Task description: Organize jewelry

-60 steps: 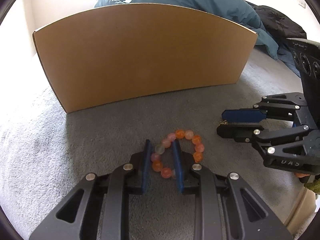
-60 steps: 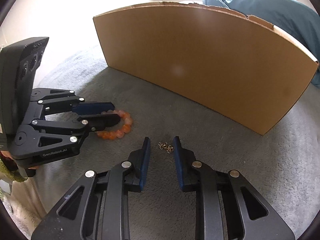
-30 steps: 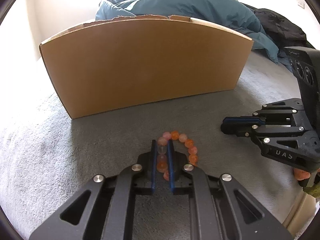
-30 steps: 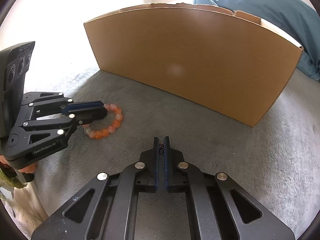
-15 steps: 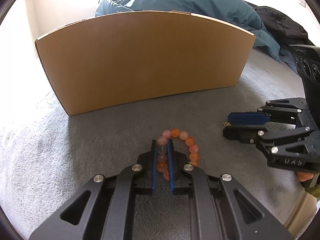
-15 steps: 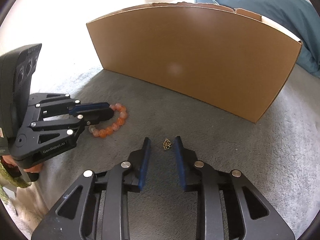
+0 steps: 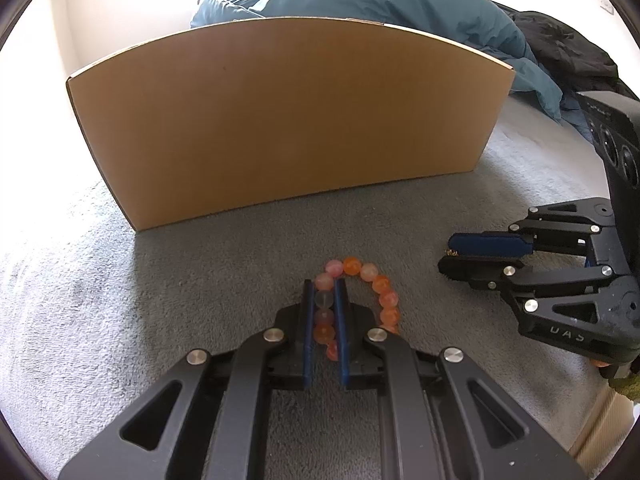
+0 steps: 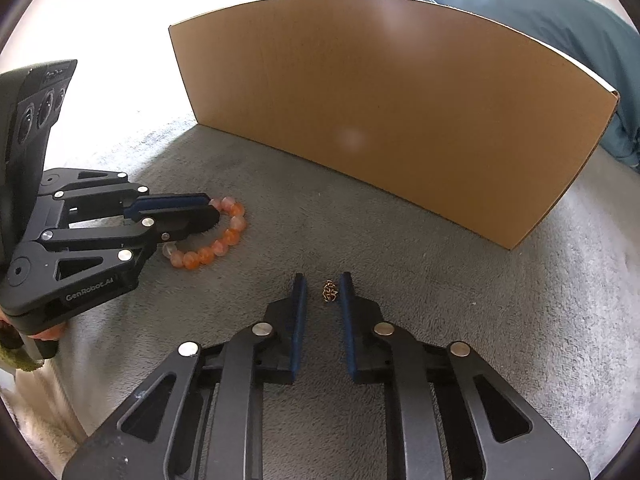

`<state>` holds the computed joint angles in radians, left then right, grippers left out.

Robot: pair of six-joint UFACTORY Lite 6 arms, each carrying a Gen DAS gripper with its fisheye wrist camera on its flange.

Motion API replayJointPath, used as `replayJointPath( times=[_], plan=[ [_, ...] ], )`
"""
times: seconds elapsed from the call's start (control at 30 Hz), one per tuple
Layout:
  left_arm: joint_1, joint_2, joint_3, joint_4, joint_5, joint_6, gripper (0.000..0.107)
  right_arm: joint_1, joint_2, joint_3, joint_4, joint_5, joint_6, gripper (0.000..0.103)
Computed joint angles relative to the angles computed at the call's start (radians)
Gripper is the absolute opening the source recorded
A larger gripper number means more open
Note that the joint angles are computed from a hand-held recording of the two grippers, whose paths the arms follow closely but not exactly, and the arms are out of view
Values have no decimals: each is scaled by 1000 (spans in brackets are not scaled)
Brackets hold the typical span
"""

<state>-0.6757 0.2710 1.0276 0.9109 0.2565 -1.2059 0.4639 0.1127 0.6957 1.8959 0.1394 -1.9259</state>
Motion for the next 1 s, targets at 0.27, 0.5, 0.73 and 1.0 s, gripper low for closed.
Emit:
replayJointPath(
  times=[0.27,0.5,0.73,1.0],
  plan=[
    [-4,-5,-11,36,2,-42,9,-44,-26,-19,-118,45,109,2],
    [-10,-23,-25,57,8,-66,9,-70,-77,-53,-168,66,138,1],
    [-10,-56,-45,65,13,-72,9,-82,-112,-73,-174,70,149,1],
    [-26,-108,-74,83,32,-88,9,-105,-165,-89,-266,81,238,1]
  ],
)
